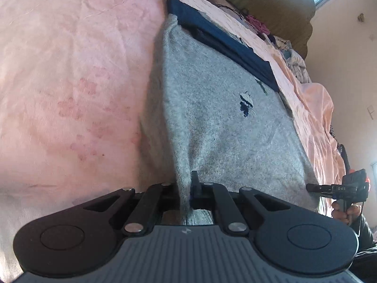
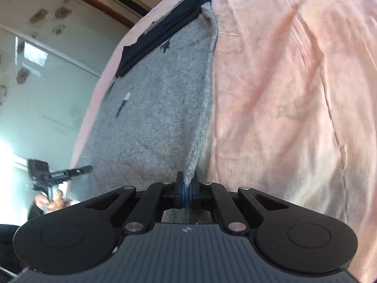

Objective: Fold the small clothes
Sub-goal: 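Grasp the hem with the left gripper while the right gripper grasps the hem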

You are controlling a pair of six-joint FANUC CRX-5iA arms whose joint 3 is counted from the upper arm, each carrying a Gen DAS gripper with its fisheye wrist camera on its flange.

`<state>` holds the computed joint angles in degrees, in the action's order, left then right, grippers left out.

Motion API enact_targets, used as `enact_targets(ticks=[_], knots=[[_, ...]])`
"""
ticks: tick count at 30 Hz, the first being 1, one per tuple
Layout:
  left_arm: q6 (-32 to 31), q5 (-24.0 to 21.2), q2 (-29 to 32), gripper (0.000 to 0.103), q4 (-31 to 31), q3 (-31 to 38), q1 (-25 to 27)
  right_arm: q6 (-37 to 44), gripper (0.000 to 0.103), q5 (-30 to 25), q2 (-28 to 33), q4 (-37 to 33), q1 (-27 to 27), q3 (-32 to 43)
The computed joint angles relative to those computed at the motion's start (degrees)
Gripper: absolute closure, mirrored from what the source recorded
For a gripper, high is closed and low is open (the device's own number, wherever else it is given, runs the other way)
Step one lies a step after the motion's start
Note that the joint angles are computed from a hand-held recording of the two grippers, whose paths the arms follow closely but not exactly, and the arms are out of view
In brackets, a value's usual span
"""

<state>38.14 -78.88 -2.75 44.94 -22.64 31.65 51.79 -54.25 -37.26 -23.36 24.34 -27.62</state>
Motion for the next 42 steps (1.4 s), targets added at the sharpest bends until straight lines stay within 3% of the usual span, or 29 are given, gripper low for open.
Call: enact_targets(ticks=[1, 2, 3, 4, 5, 6, 8, 10, 11, 14, 16, 18, 21, 24, 28, 30, 31, 32, 34, 35, 36, 37, 38, 39, 40, 42], knots=[[0.47, -2.20, 0.66, 0.096, 0.49, 0.13, 0.59, -0.96, 0.093, 0.51, -0.33, -0.10, 0.16, -0.24], [0.62, -4.75, 1.30, 0.087, 1.21, 0.00, 1.42, -2.68, 0.081, 1.63, -1.13, 1.48, 2.10, -0.87], [0.40, -6.63, 1.49, 0.068, 2.39, -0.94, 2.36, -1.58, 0.057, 2.27, -1.86, 0.13, 2.29, -0.98], [-0.42, -8.60, 1.55, 0.056, 4.36, -2.62, 3.49, 2.22, 0.044, 1.94, -2.23, -4.22, 0.56, -0.47], [-1.23, -10.01, 1.43, 0.032, 6.40, -4.20, 4.08, 6.51, 0.027, 0.44, -1.99, -8.92, -1.75, 0.50], [-1.86, -10.52, 1.12, 0.022, 7.76, -5.39, 4.21, 8.07, 0.025, -0.68, -1.78, -10.63, -2.06, 1.01], [-2.63, -8.49, -0.49, 0.027, 8.15, -6.62, 3.64, 5.84, 0.029, -0.30, -2.18, -8.30, 0.89, 0.65], [-2.01, -5.46, -1.79, 0.081, 5.30, -5.70, 2.42, 2.93, 0.063, 0.02, -1.92, -6.30, 2.28, 0.34], [-1.15, -4.66, -1.69, 0.098, 2.47, -4.26, 1.79, 0.49, 0.090, -0.59, -1.10, -3.72, 3.71, 0.36], [-5.64, -4.68, -2.64, 0.098, 2.41, -3.84, 2.44, 2.12, 0.094, 0.42, -0.66, -4.49, 3.36, -0.29], [-9.12, -5.40, -2.45, 0.098, 6.72, -3.96, 2.58, 1.46, 0.093, 2.56, -2.17, -3.82, 4.05, -0.95], [-10.85, -5.13, -0.86, 0.098, 12.51, -3.41, 1.48, 5.80, 0.093, 4.91, -3.07, -7.53, 0.51, -0.80], [-13.90, 0.80, 2.81, 0.098, 23.28, -1.86, -3.84, 19.40, 0.093, 6.04, 0.59, -18.18, -9.67, 3.04], [-14.72, 7.67, 10.17, 0.098, 34.26, 3.02, -10.78, 35.20, 0.093, 5.83, 9.76, -31.26, -21.56, 9.52], [-12.44, 18.69, 21.31, 0.098, 42.92, 15.27, -19.32, 47.06, 0.093, 10.02, 25.19, -44.35, -30.31, 18.96], [-8.12, 23.57, 27.30, 0.097, 38.75, 24.47, -21.67, 48.03, 0.093, 12.55, 33.28, -45.37, -30.84, 25.06], [-1.79, 26.44, 29.94, 0.097, 32.24, 29.90, -22.14, 46.74, 0.093, 14.72, 36.95, -43.84, -30.33, 27.77], [5.71, 30.21, 32.84, 0.094, 24.75, 35.23, -22.87, 43.14, 0.090, 17.40, 40.18, -40.82, -29.35, 30.41], [20.70, 29.42, 38.56, 0.087, 10.25, 45.75, -22.72, 32.76, 0.070, 22.79, 45.81, -33.03, -26.99, 34.24], [25.90, 28.42, 39.77, 0.085, 6.25, 48.54, -22.67, 25.26, 0.027, 24.41, 47.69, -27.50, -25.48, 35.11], [28.10, 28.28, 39.71, 0.081, 5.12, 48.93, -22.45, 20.65, 0.002, 26.04, 48.58, -24.05, -24.52, 34.88], [27.31, 29.25, 38.47, 0.078, 6.20, 46.93, -22.17, 19.03, 0.004, 27.53, 48.50, -22.39, -23.72, 34.07], [23.77, 31.81, 36.16, 0.062, 9.37, 42.52, -22.00, 20.42, 0.009, 26.67, 48.17, -23.47, -23.74, 34.19], [20.69, 34.59, 33.38, 0.036, 12.13, 37.76, -21.82, 24.80, 0.010, 25.29, 47.39, -27.22, -24.48, 33.87], [16.73, 37.37, 30.12, 0.025, 16.32, 32.05, -21.68, 29.64, 0.010, 24.05, 46.00, -30.03, -25.00, 32.78], [7.44, 39.52, 24.51, 0.020, 26.30, 21.98, -21.55, 33.45, 0.009, 22.05, 42.34, -28.70, -24.34, 29.94]])
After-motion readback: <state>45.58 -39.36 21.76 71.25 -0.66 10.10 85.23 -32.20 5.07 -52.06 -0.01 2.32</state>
